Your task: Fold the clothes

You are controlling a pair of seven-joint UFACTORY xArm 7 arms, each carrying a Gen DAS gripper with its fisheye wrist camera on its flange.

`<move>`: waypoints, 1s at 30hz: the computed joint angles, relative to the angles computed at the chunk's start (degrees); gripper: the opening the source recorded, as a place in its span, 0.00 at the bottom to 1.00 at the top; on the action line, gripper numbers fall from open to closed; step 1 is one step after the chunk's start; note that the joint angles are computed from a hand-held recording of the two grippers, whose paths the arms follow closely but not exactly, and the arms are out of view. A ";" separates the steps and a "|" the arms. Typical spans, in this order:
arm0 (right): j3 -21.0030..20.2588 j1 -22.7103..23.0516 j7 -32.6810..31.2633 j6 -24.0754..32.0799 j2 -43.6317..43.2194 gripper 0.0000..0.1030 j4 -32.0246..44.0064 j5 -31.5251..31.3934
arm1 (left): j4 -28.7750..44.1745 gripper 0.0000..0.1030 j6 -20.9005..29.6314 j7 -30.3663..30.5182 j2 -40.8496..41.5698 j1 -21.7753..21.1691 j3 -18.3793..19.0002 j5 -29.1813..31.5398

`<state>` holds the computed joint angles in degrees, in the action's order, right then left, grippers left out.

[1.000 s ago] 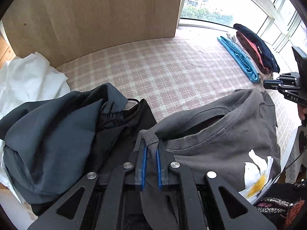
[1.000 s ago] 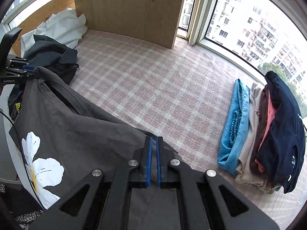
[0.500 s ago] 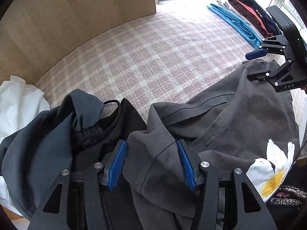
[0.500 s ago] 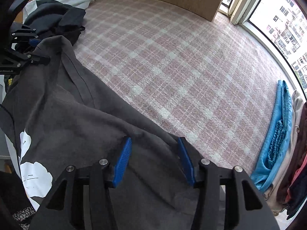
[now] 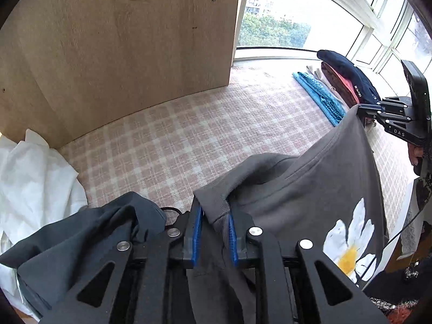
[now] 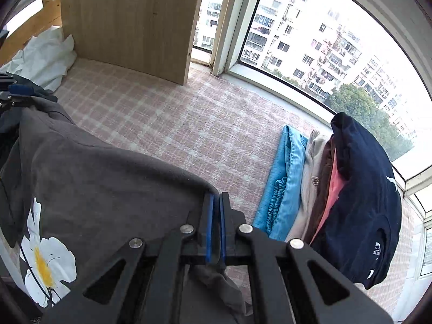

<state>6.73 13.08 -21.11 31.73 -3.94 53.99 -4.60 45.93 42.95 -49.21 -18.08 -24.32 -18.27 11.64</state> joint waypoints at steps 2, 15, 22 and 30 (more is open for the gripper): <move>-5.20 4.74 2.86 1.89 -0.36 0.08 -1.21 -4.08 | -0.75 0.34 1.67 -1.49 -1.39 0.13 -0.66 0.68; 0.12 0.38 1.41 6.49 -2.11 0.46 -8.55 2.30 | -10.42 0.49 5.09 -1.77 -2.96 -7.24 -2.46 -10.41; -0.52 0.99 -3.77 5.18 -3.08 0.26 -12.01 6.82 | -13.59 0.01 2.94 -1.04 -5.83 -10.42 -1.69 -13.43; -1.61 -1.59 -4.89 9.94 -6.96 0.11 -12.52 6.47 | -15.23 0.09 15.21 -4.97 -18.86 -7.83 -3.14 -10.69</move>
